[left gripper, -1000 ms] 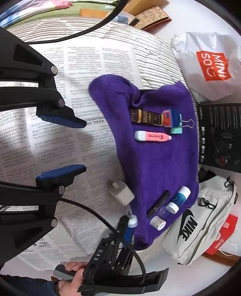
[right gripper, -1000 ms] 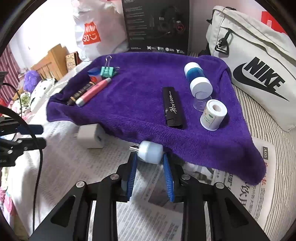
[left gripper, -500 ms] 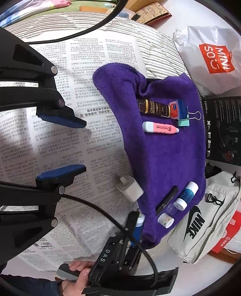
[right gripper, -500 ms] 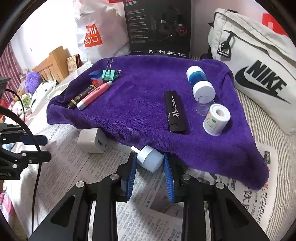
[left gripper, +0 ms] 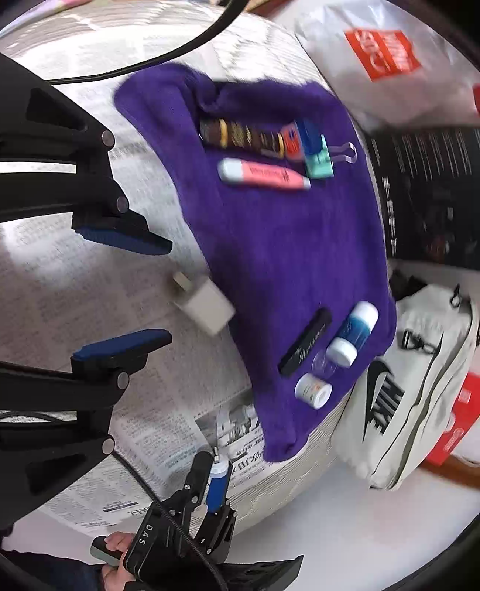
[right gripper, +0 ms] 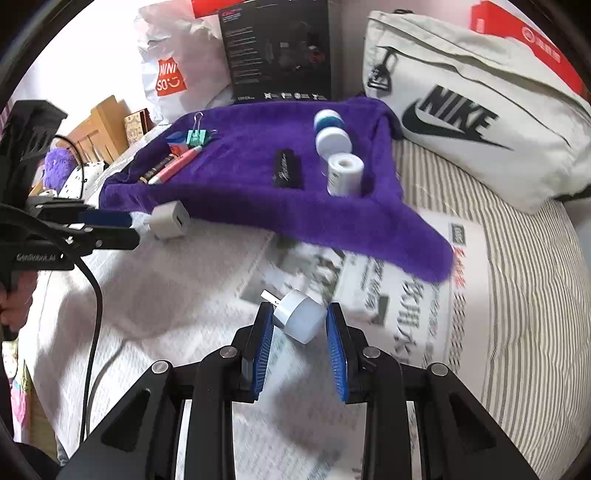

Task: Organize rigid objects
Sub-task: 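Grasp the white charger plug with the left gripper while the right holds the device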

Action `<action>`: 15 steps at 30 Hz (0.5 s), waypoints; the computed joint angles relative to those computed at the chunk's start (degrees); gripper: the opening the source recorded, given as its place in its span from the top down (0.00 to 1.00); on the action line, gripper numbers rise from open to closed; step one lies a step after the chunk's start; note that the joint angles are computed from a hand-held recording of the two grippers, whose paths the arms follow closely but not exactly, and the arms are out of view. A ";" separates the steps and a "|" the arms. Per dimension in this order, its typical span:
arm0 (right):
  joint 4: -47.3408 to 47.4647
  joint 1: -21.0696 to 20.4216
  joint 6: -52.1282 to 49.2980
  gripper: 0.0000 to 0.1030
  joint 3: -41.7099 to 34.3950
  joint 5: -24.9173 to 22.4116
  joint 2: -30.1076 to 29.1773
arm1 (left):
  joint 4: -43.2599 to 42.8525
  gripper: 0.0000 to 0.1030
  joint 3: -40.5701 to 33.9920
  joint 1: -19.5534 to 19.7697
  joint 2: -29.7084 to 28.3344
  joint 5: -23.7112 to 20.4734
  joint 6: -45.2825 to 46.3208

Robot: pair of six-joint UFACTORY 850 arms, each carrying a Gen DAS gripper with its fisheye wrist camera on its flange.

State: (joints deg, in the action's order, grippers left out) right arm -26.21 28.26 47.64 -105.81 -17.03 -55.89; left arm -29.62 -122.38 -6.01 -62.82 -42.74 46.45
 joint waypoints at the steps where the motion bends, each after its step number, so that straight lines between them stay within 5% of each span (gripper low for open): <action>1: 0.05 -0.01 0.35 0.72 0.78 0.49 0.34 | -0.26 0.59 -1.16 -0.01 -0.78 -0.59 0.01; 15: -4.56 -0.13 7.98 0.72 4.69 4.99 1.65 | 1.74 0.53 -12.12 -0.91 -7.63 -5.83 0.69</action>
State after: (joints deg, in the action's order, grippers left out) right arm -30.77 28.13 55.63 -101.13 -12.04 -54.24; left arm -27.88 -134.49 -6.92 -70.45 -48.57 47.14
